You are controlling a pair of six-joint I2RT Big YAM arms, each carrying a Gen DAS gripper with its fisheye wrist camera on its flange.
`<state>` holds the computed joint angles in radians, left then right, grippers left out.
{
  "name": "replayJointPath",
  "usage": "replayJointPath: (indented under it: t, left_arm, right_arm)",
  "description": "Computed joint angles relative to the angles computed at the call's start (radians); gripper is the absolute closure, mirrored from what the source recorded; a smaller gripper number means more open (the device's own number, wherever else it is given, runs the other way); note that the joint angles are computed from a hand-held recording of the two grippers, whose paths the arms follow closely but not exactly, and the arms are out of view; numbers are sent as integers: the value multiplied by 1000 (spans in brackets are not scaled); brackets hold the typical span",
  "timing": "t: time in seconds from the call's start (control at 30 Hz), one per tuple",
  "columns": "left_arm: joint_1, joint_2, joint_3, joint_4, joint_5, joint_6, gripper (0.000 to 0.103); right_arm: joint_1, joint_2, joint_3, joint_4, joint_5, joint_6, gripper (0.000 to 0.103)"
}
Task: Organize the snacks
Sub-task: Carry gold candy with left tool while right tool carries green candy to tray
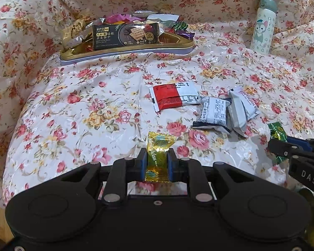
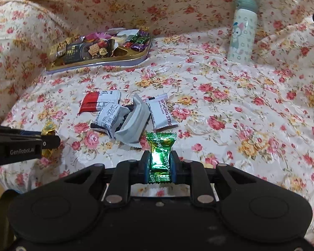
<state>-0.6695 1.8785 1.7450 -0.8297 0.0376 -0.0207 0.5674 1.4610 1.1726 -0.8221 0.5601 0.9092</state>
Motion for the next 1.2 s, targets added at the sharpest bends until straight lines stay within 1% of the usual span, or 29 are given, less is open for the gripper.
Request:
replayJointPath:
  t: [0.1, 0.3, 0.47, 0.67, 0.93, 1.2]
  left_arm:
    - [-3, -30, -31, 12, -7, 0, 78]
    - [-10, -98, -95, 31, -12, -4, 78]
    - [-17, -165, -164, 40, -18, -3, 78]
    - [-31, -250, -257, 45, -17, -14, 78]
    - [-55, -347, -359, 44, 5, -55, 78]
    - [-86, -411, -424, 47, 26, -78, 78]
  right_arm:
    - [23, -23, -10, -14, 21, 27, 82]
    - [69, -77, -36, -21, 34, 81, 82]
    - [121, -117, -50, -30, 57, 117, 82]
    - [195, -159, -70, -30, 72, 181, 82]
    - [307, -201, -89, -59, 130, 253, 82]
    - [400, -234, -119, -88, 170, 335, 82]
